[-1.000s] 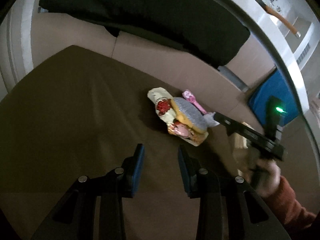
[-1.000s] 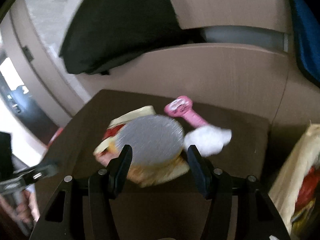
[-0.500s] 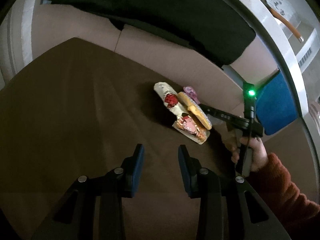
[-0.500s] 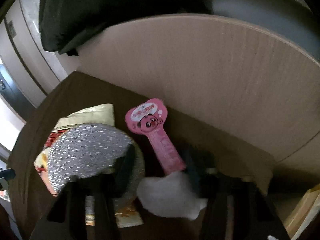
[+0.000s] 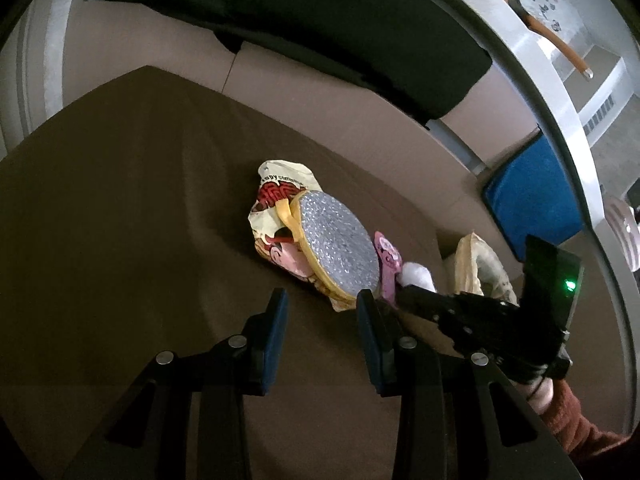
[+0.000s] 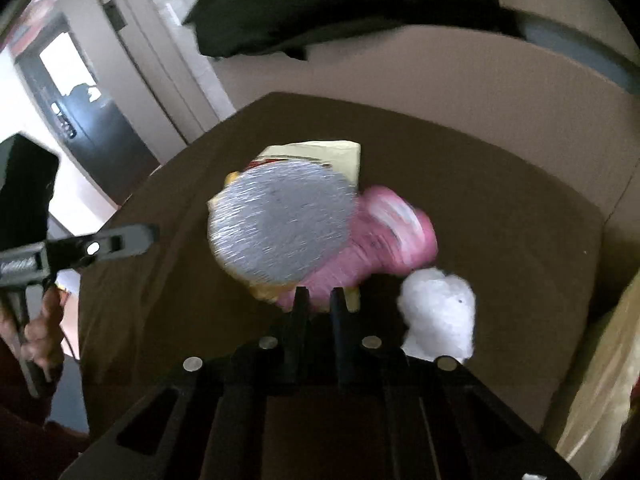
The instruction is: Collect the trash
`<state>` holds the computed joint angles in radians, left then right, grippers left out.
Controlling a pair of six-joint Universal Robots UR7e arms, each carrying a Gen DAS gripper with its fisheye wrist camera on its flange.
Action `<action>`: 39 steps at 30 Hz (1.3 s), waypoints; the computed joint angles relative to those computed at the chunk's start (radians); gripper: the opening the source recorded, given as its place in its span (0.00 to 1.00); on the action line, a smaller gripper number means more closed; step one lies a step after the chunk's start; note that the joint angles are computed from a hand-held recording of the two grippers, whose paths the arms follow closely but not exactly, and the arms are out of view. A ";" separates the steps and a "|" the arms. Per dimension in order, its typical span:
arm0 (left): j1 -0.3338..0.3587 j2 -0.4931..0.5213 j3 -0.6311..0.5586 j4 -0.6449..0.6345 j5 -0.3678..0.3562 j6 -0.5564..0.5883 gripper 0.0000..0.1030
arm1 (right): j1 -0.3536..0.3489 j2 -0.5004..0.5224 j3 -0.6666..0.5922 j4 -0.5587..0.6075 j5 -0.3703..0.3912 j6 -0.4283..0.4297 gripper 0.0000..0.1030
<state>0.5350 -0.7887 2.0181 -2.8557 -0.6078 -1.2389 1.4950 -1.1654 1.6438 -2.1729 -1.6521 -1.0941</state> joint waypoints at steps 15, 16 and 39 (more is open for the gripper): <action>0.035 0.077 -0.138 0.181 0.086 -0.129 0.41 | -0.088 -0.081 -0.030 -0.029 0.180 0.112 0.45; 0.042 0.085 -0.154 0.218 0.092 -0.159 0.41 | -0.095 -0.082 -0.031 -0.040 0.184 0.123 0.45; -0.055 0.017 -0.175 0.509 0.158 -0.225 0.12 | -0.096 -0.072 0.008 -0.162 0.145 0.067 0.52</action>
<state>0.4796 -0.7717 1.8434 -2.3467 -0.4503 -1.4641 1.3990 -1.2372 1.6516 -2.3352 -1.5068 -1.0267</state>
